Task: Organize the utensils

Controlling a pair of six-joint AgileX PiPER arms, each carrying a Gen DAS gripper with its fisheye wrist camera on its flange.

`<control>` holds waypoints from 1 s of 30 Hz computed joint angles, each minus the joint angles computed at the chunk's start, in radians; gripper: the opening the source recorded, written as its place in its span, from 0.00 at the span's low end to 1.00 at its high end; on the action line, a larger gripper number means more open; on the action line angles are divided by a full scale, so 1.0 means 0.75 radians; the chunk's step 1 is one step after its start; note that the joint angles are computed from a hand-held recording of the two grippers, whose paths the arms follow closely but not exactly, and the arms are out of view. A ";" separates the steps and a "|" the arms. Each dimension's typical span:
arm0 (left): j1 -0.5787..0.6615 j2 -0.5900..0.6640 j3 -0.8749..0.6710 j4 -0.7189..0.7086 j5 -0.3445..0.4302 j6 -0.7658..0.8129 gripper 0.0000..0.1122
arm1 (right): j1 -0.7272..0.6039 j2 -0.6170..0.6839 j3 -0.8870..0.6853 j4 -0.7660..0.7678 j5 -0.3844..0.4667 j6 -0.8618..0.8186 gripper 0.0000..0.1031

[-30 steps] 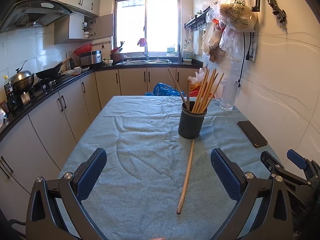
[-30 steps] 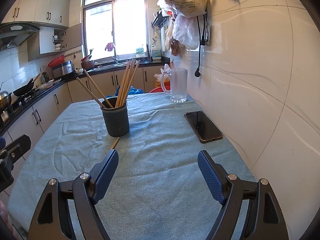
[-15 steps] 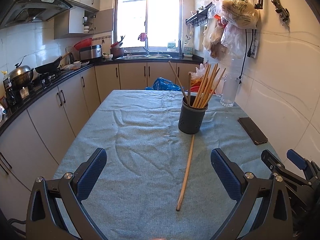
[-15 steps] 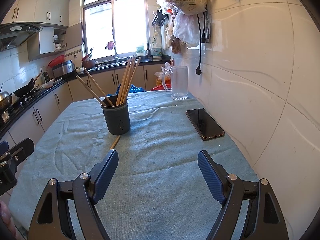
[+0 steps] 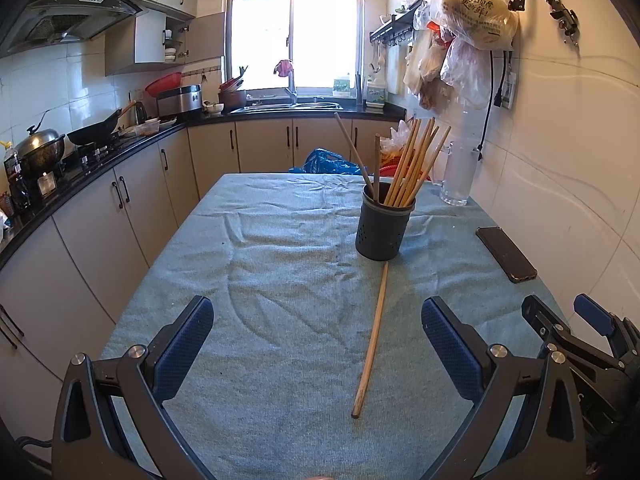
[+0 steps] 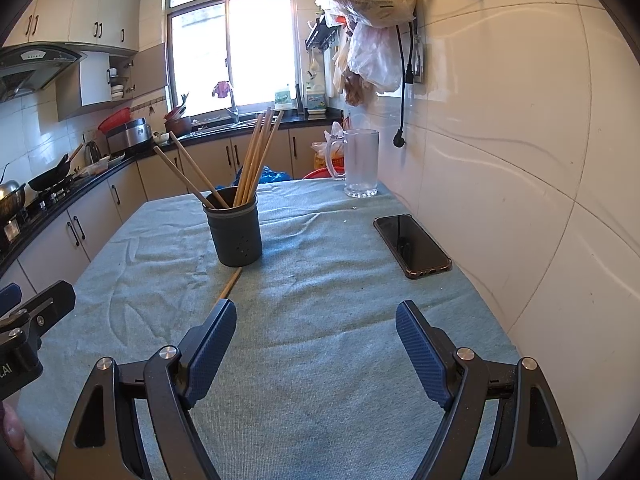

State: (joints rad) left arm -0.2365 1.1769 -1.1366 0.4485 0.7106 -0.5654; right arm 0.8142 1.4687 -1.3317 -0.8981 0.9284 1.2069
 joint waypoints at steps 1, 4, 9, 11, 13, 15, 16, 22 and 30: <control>-0.001 0.001 -0.001 0.000 0.001 -0.001 0.92 | 0.001 0.000 0.000 -0.001 0.001 0.002 0.83; 0.003 0.005 0.005 -0.006 -0.009 0.003 0.92 | -0.001 0.000 0.002 0.001 0.000 0.005 0.83; 0.005 0.011 0.011 -0.008 -0.014 0.000 0.92 | -0.006 0.004 0.004 0.004 -0.005 0.002 0.84; 0.015 0.019 0.015 -0.017 -0.025 0.008 0.92 | -0.006 0.007 0.005 0.002 -0.011 0.001 0.84; 0.018 0.030 0.019 -0.014 -0.029 0.003 0.92 | -0.009 0.011 0.009 0.000 -0.019 -0.002 0.84; 0.027 0.042 0.019 -0.026 -0.034 0.015 0.92 | -0.019 0.018 0.010 0.004 -0.033 -0.015 0.84; 0.035 0.049 0.014 -0.042 -0.034 0.031 0.92 | -0.024 0.023 0.010 0.008 -0.039 -0.020 0.84; 0.025 0.109 -0.001 -0.063 -0.035 0.052 0.92 | -0.075 0.048 0.022 0.053 -0.094 -0.051 0.84; 0.051 0.201 -0.048 -0.141 -0.045 0.140 0.92 | -0.159 0.105 0.004 0.142 -0.161 -0.128 0.84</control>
State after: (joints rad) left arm -0.1979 1.3275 -1.1723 0.3425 0.6768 -0.4600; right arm 0.6951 1.5475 -1.3287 -0.7912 0.8074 1.1108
